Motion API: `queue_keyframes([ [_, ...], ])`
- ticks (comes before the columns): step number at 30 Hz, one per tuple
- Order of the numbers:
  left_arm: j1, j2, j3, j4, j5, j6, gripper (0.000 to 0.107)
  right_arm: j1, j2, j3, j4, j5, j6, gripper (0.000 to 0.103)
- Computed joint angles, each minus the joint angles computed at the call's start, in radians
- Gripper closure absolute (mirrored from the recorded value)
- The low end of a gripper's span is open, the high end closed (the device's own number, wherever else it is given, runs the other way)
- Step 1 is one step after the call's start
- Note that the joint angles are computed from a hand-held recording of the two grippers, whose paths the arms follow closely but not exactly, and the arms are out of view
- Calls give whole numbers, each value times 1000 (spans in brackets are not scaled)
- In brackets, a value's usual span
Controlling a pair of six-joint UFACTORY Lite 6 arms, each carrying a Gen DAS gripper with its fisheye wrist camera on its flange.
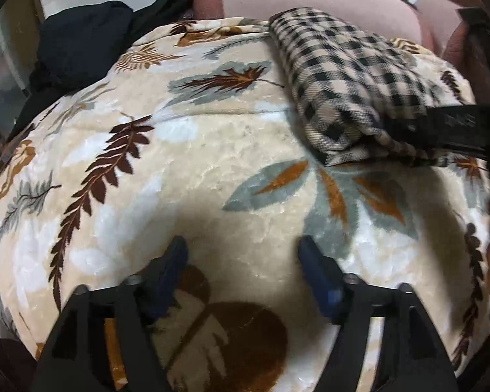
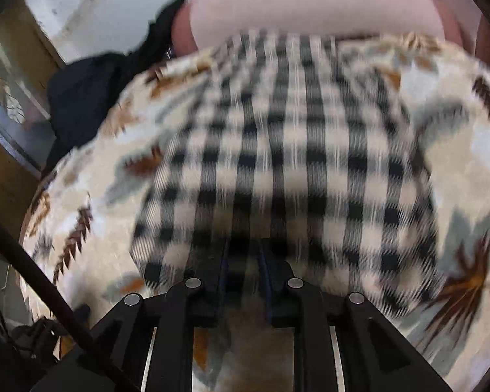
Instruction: Fold large clothes
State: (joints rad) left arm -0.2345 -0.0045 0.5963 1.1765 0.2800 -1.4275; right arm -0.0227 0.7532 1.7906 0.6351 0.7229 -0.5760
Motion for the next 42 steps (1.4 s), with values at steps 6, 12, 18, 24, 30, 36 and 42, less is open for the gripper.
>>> queue_keyframes([
  [6,86,25,-9,133,-95,-80,11,-73,-134,-145,34,62,-3,82],
  [12,89,-1,-19,63,-94,-5,10,-109,-444,-420,91,-90,-79,63],
  [18,37,-179,-105,105,13,-122,10,-52,-635,-626,6,-263,-7,56],
  [24,-64,-418,-153,59,189,-100,10,-20,-658,-683,-134,-317,110,55],
  [30,-109,-465,-132,-91,210,50,10,31,-658,-734,-270,-360,223,54],
  [36,-140,-397,-121,-139,188,79,10,43,-618,-685,-320,-453,254,54],
  [42,-128,-328,-94,-218,165,149,10,67,-310,-317,-638,-526,491,54],
])
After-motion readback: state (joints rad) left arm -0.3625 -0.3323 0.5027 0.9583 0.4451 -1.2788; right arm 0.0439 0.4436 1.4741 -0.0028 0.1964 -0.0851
